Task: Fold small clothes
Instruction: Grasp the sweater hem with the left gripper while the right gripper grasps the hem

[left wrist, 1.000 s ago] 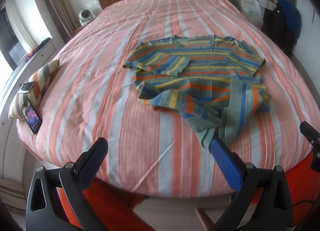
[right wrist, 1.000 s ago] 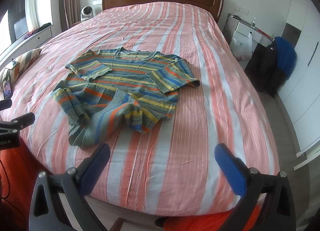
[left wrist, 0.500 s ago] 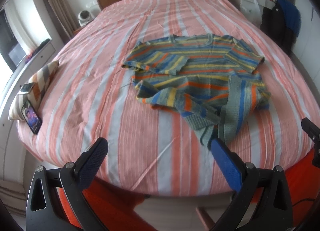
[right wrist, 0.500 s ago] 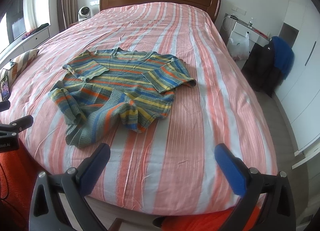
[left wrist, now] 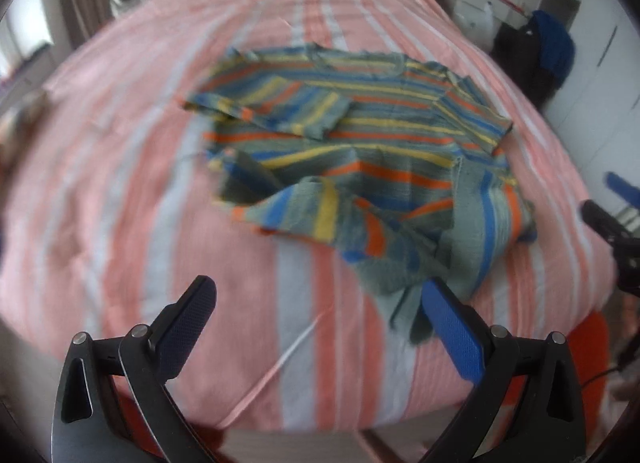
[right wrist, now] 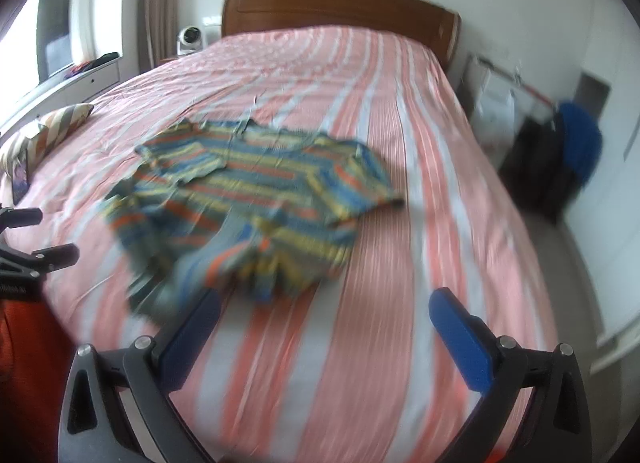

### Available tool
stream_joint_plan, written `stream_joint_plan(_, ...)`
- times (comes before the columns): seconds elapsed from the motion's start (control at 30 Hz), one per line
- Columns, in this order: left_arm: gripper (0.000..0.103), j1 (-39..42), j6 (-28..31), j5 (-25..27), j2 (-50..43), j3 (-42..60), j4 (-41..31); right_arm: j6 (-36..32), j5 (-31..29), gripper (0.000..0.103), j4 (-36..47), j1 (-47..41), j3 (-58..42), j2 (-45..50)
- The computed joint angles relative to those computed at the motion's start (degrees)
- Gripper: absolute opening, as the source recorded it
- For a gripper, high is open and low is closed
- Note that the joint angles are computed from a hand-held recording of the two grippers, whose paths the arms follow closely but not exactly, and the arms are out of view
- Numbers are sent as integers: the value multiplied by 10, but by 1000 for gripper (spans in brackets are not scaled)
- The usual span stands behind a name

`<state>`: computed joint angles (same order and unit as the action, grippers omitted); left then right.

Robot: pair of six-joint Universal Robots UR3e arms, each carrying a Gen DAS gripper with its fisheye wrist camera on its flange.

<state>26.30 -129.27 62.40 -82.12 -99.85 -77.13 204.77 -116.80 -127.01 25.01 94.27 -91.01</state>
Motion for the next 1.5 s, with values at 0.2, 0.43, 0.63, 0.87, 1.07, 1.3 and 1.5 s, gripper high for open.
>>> stream_joint_plan(0.2,27,-49,-55,-18,-97,48,-24,-90,319,90,-88,-135,-23,119)
stream_joint_plan(0.43,10,114,184,-39,-48,121,-310,-108,372,16,-64,-140,102,-6)
stream_joint_plan(0.63,10,221,319,50,10,63,-318,-102,365,18,54,-143,237,-234)
stream_joint_plan(0.87,9,223,284,71,2,14,-266,-80,473,66,122,-286,397,-430)
stream_joint_plan(1.07,61,246,291,31,-15,53,-291,-88,616,84,124,-394,478,-516)
stream_joint_plan(1.3,63,209,235,46,-28,14,-207,29,563,81,-145,-257,496,-285)
stream_joint_plan(1.5,7,142,172,68,-7,-47,-145,3,509,5,-38,-257,463,-354)
